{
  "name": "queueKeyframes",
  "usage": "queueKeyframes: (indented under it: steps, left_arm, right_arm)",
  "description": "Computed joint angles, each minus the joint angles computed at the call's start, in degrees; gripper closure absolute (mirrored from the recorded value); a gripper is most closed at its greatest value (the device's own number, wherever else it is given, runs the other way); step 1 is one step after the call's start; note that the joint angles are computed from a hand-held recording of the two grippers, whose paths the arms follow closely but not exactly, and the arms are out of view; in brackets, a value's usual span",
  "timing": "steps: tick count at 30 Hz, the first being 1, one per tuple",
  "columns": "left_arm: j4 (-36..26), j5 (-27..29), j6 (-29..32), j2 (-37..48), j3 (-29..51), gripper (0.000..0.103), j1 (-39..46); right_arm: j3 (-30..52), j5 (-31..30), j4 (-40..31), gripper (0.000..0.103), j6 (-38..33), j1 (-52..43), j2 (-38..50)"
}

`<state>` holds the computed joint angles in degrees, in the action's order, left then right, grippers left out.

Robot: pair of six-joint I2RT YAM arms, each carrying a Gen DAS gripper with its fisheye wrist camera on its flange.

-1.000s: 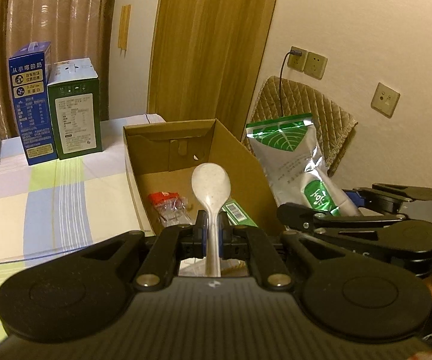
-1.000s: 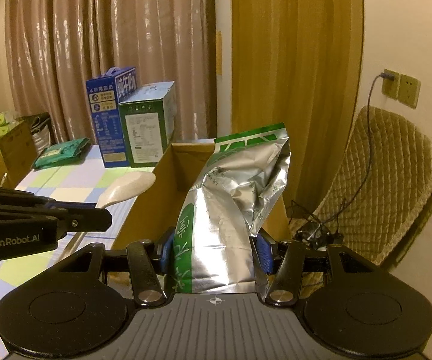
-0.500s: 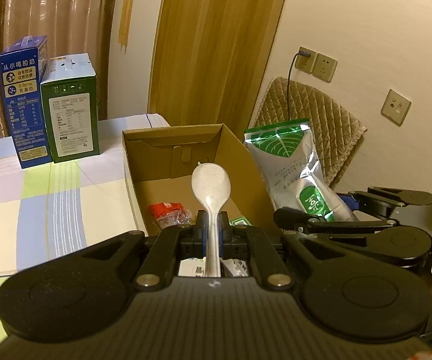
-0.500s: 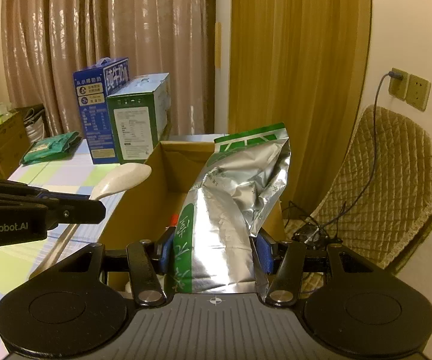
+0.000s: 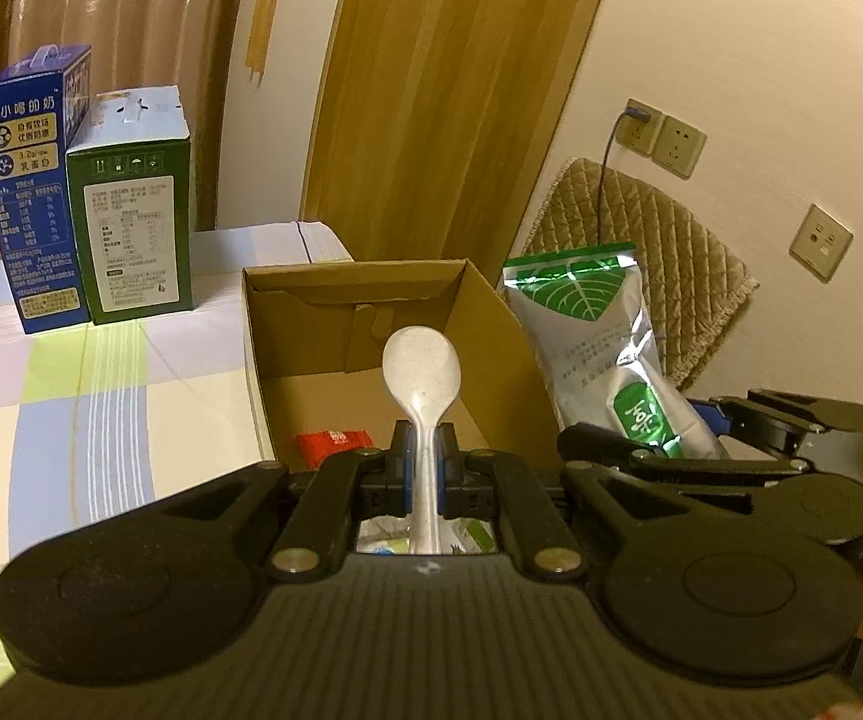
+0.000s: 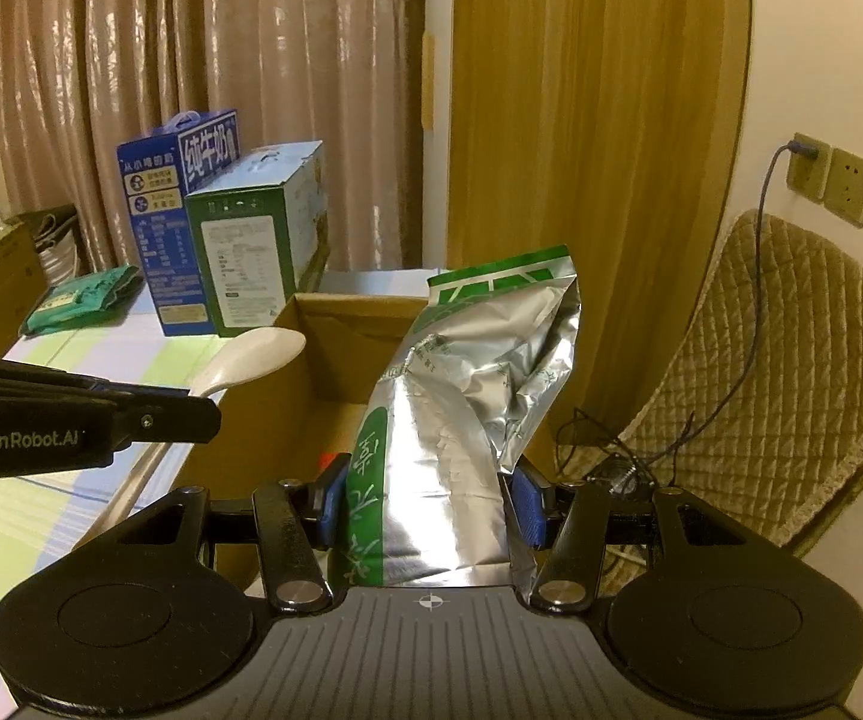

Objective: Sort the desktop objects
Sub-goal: 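Open the left tool to drop the spoon while the right tool releases the pouch into the box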

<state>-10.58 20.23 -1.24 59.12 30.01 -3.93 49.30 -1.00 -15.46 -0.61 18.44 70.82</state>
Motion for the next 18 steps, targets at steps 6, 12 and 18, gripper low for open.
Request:
queueKeyframes:
  steps: [6, 12, 18]
  left_arm:
    - [3.23, 0.26, -1.58, 6.01, 1.85, 0.099, 0.75]
    - [5.91, 0.84, -2.89, 9.94, 2.72, 0.099, 1.0]
    - [5.84, 0.13, -3.55, 9.64, 2.91, 0.095, 1.32]
  right_arm:
    - [1.54, -0.46, 0.94, 0.052, -0.09, -0.38, 3.43]
    - [1.78, -0.12, 1.52, 0.052, -0.2, 0.0, 4.65]
    - [1.59, 0.29, 1.5, 0.052, -0.24, 0.47, 4.7]
